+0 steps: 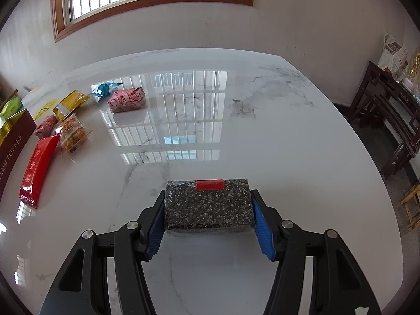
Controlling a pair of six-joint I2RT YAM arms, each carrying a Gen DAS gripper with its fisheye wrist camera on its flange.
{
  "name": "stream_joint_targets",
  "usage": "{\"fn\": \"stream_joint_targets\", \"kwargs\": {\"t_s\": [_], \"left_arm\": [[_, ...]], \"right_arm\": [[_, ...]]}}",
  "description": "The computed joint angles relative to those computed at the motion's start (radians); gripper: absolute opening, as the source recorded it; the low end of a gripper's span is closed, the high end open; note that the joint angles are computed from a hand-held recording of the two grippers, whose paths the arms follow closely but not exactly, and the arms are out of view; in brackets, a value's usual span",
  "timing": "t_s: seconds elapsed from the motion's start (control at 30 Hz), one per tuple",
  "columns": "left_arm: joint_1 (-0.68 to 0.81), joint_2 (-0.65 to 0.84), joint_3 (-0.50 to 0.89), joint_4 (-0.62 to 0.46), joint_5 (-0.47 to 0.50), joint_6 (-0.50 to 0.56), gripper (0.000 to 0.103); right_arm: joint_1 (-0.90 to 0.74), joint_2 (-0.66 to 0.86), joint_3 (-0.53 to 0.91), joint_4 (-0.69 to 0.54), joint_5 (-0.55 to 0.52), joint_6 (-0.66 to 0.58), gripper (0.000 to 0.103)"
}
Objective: Organize snacks
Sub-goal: 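Lower the snack bag into the tin and open the left gripper, then lower the speckled bar into the tin and open the right gripper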
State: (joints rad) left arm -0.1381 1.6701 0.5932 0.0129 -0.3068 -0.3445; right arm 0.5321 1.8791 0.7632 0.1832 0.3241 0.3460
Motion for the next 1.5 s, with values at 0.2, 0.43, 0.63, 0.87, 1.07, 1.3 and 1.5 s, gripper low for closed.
{"fn": "stream_joint_targets", "kwargs": {"t_s": [0.2, 0.43, 0.63, 0.87, 1.07, 1.3, 1.5], "left_arm": [[-0.012, 0.000, 0.007, -0.016, -0.037, -0.001, 0.052], [-0.070, -0.072, -0.029, 0.003, -0.146, -0.003, 0.074], [-0.102, -0.123, -0.054, 0.017, -0.193, 0.011, 0.075], [-0.060, -0.323, -0.223, 0.186, -0.179, 0.025, 0.075], [0.063, -0.462, -0.323, 0.190, -0.078, 0.004, 0.075], [0.087, -0.703, -0.437, 0.100, -0.025, -0.018, 0.075], [-0.029, -0.813, -0.400, -0.096, -0.077, -0.002, 0.075]], "right_arm": [[0.001, 0.001, 0.001, 0.000, 0.002, 0.001, 0.056], [0.003, 0.002, 0.001, 0.001, 0.007, 0.000, 0.056], [0.001, -0.004, -0.011, 0.013, 0.010, 0.015, 0.055], [0.023, -0.033, -0.046, 0.033, 0.010, 0.066, 0.055], [0.119, -0.078, -0.026, 0.011, 0.009, 0.111, 0.055], [0.276, -0.089, 0.167, -0.029, -0.122, 0.083, 0.055], [0.372, 0.100, 0.494, -0.124, -0.246, -0.021, 0.055]]}}
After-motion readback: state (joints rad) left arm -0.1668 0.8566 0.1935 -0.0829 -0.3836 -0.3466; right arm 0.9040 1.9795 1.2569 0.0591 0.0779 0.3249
